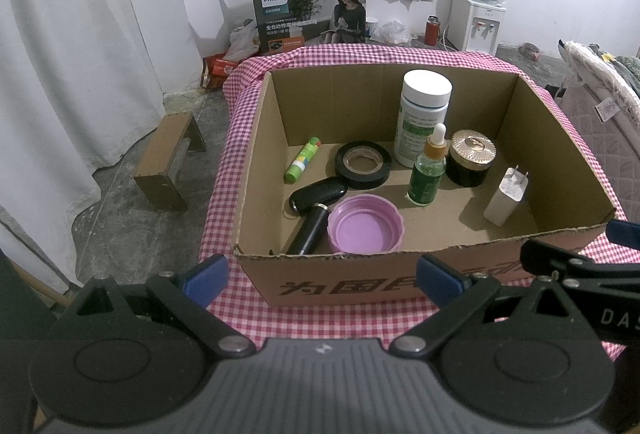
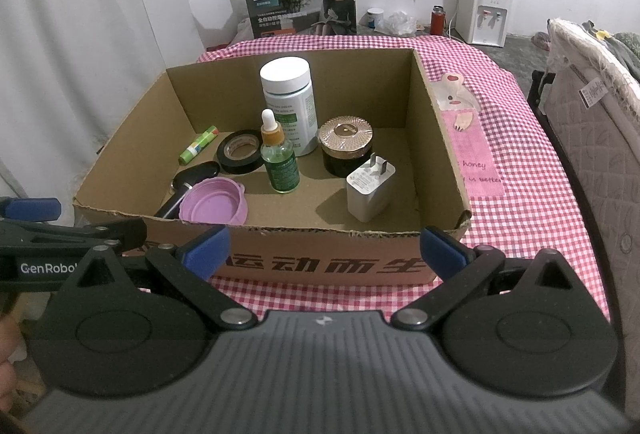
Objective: Organize rigid objects
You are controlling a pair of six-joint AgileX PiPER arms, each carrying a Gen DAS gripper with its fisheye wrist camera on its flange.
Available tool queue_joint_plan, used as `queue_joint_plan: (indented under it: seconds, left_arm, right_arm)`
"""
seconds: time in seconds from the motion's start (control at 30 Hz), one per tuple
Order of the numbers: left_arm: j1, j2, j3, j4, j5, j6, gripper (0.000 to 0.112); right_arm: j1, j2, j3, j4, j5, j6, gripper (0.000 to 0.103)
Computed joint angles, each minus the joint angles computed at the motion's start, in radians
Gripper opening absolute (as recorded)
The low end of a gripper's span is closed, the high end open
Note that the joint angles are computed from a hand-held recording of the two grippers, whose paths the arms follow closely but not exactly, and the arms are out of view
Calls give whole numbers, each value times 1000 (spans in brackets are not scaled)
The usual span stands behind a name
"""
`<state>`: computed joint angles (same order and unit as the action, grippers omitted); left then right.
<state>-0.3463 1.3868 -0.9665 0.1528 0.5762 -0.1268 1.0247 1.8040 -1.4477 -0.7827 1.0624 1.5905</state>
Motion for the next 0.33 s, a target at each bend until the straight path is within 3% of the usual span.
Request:
queue_joint_plan:
  seconds: [0.33]
  left_arm:
    - [0,-3,-1,-2,6,1,101]
  right_arm:
    - [0,0,0,0,0,2,102]
